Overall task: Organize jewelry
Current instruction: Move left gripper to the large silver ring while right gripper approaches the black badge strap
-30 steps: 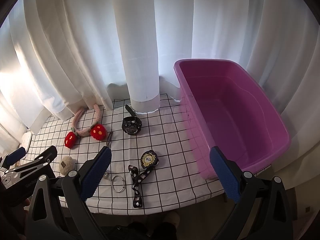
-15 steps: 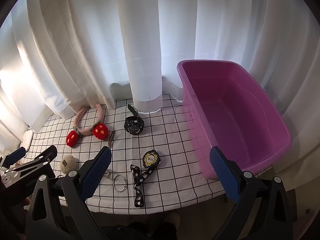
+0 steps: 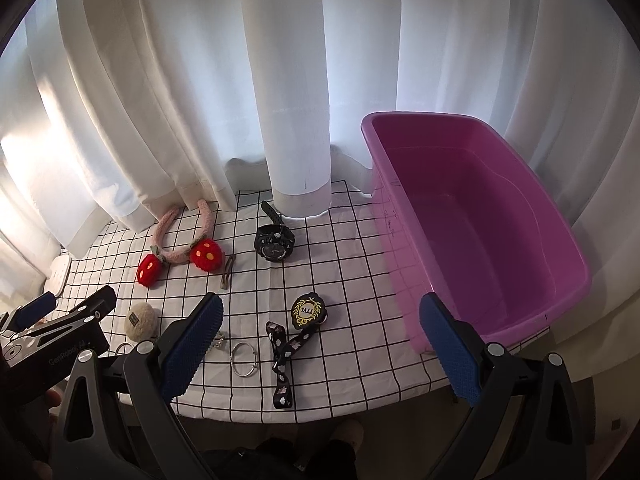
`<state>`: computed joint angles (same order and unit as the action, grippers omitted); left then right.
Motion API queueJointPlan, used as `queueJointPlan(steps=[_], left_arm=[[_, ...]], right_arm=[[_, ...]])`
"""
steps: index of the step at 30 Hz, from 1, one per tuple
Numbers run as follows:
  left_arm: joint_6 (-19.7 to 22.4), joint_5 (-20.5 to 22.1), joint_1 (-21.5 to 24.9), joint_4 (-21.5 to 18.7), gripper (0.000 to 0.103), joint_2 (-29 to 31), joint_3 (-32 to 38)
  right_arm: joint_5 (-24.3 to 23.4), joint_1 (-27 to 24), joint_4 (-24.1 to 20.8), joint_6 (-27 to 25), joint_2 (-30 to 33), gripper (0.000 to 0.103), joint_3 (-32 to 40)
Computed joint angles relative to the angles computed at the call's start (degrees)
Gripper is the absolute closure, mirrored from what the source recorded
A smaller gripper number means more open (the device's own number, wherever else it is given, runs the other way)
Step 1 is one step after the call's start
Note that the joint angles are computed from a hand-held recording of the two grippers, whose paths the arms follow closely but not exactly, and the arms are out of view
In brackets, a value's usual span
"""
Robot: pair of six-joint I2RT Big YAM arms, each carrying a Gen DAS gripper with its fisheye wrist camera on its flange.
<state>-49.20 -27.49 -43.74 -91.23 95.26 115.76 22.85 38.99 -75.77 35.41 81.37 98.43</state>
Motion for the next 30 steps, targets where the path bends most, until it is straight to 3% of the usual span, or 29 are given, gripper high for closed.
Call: queueJointPlan(steps=[5, 9, 19, 30], left_arm=[[-2.2, 1.4, 1.2, 1.0, 0.006, -1.6, -4.0], [-3.5, 3.3, 2.5, 4.7, 0.006, -4.8, -10.6], [-9.0, 7.0, 8.6, 16.3, 0.006, -16.7, -35.7], [-5.2, 11.4, 13.8, 24.6, 0.006, -17.2, -47.1]], right_arm=[[-3.0, -0.6, 1.2, -1.2, 0.5, 0.009, -1.3], [-6.5, -1.1, 3.7, -2.0, 0.7, 0.009, -3.5], [-10.8, -1.4, 8.9, -4.0, 2.5, 0.009, -9.9], [-12.1, -1.7, 11.1, -4.1, 6.6, 0.009, -13.0]])
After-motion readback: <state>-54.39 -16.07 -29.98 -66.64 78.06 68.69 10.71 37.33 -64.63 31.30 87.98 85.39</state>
